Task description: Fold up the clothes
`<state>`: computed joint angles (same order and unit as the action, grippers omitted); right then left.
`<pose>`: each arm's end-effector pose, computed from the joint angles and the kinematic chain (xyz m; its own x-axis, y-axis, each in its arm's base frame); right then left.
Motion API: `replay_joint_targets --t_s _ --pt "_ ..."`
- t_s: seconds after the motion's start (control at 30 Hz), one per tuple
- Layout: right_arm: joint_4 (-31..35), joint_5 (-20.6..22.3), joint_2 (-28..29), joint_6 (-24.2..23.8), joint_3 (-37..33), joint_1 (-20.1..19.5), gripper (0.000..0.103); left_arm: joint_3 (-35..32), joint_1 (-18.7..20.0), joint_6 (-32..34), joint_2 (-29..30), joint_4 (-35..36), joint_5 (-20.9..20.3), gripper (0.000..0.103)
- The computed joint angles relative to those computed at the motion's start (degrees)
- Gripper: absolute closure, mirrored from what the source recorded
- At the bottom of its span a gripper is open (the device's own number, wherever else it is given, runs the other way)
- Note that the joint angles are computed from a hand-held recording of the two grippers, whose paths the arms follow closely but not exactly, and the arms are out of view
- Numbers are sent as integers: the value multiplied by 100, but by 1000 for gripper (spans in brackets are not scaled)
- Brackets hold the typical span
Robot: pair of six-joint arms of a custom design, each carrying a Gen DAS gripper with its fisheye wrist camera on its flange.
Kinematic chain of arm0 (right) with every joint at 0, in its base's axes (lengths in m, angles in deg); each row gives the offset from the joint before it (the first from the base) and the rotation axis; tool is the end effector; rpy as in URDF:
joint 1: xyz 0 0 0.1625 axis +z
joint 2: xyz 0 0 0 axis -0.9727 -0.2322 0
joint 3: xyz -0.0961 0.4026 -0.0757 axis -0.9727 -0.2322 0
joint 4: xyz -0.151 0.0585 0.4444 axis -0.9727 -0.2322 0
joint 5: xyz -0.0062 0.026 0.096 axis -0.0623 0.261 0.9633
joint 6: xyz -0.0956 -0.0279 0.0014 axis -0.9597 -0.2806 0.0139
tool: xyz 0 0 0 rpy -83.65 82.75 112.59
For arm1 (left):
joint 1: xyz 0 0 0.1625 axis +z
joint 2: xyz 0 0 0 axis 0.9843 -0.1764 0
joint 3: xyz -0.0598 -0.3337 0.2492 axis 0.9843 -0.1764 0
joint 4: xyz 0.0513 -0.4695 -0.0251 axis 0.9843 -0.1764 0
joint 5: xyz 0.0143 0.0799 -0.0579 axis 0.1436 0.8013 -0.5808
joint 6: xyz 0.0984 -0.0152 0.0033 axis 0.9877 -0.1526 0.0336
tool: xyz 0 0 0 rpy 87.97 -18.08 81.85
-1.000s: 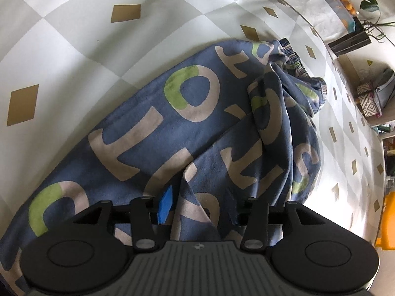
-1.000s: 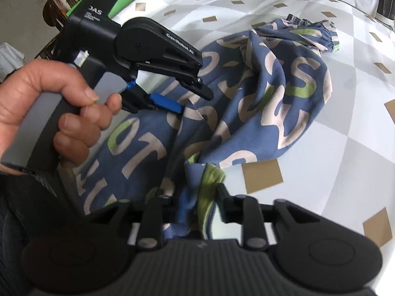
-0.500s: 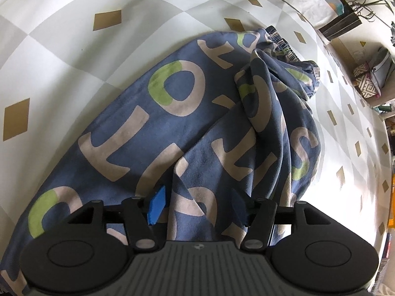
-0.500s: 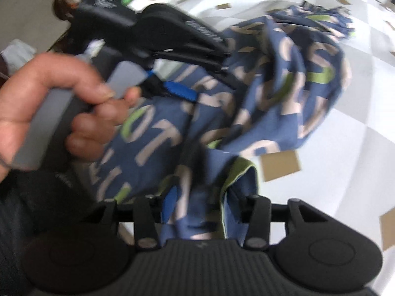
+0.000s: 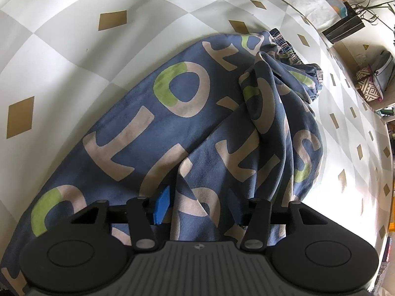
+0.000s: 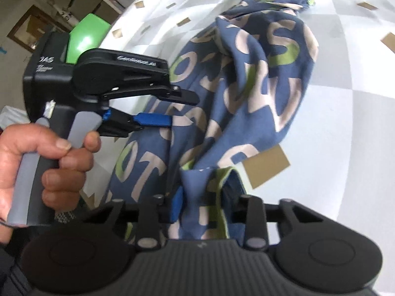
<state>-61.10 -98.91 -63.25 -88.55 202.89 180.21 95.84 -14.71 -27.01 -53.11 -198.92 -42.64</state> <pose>0.2524 -0.5191 -0.0061 -0.8135 -0.5773 0.0699 -0.5696 0.8153 0.1041 0.0032 -0.4776 0.2086 -0.6827 -0.7193 -0.1288 -0.4431 0.5476 -0.7098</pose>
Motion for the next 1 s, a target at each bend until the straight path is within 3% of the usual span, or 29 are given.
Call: replay_joint_targets --t_s 0.1,0.3,0.43,0.67,0.8,1.0 --pt "93 69 -44 16 29 -31 81 9 21 -17 -29 -20 -45 54" --pt "178 163 19 333 -140 -208 66 32 47 36 -52 -67 -71 54" --pt "47 480 -45 976 -108 -464 66 22 44 48 -39 -42 -56 54" --pt "66 526 -57 1242 -60 -545 66 8 40 89 -39 -2 -46 54" --pt "89 987 -163 1796 -4 -771 65 7 43 83 -41 -6 -65 53" --pt "-198 1262 -61 2536 64 -992 63 -33 5 97 2 107 -16 53"
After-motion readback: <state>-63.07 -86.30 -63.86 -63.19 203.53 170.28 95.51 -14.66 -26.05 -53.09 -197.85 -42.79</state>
